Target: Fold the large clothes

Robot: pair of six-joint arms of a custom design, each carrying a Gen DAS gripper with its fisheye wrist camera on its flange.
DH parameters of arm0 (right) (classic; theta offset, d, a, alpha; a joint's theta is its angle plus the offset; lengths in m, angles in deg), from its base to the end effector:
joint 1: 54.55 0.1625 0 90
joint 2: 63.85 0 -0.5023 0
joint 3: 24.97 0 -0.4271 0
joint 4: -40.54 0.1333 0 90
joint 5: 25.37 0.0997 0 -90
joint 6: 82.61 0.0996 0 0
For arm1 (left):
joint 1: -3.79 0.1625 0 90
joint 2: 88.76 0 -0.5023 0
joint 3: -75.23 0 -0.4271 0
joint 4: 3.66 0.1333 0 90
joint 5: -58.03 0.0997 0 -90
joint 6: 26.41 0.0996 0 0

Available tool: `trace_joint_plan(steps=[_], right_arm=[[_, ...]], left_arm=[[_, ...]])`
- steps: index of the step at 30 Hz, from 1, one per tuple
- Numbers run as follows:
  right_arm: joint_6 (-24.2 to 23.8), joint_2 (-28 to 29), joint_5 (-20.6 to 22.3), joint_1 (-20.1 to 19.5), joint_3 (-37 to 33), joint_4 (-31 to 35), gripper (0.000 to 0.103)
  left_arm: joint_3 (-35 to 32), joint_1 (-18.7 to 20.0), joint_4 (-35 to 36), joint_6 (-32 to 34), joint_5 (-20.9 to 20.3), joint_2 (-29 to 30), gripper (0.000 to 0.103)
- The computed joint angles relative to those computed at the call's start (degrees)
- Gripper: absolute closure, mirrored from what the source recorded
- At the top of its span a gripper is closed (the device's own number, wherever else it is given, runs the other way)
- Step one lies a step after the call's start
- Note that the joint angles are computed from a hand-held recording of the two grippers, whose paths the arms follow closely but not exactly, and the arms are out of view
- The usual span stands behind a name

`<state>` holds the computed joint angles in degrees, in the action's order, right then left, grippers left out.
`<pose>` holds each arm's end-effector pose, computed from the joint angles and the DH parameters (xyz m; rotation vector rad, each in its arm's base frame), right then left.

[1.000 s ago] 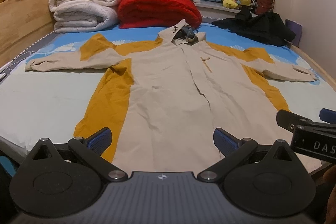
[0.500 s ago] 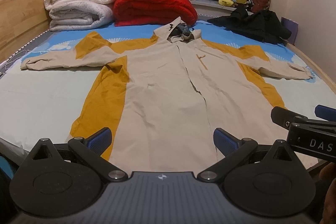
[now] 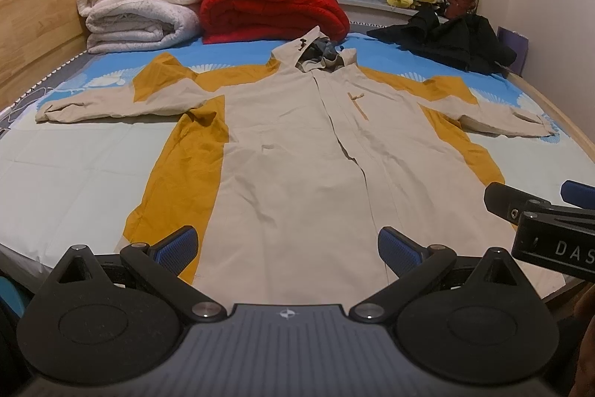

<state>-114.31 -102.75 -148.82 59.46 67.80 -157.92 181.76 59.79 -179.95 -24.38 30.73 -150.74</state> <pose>0.3842 -0.6699 0.1661 0.7516 -2.1778 1.1263 -0.1769 -0.6589 0.3386 0.1798 2.0807 -1.0869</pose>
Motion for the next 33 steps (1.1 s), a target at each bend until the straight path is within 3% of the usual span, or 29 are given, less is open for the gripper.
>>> trace_joint_plan(steps=[29, 33], right_arm=[[0.2, 0.0, -0.2, 0.1, 0.0, 0.0, 0.001], [-0.8, 0.5, -0.7, 0.2, -0.3, -1.9, 0.009]], left_arm=[[0.3, -0.3, -1.9, 1.3, -1.6, -0.2, 0.001], [0.2, -0.2, -2.1, 1.9, -1.8, -0.1, 0.007]])
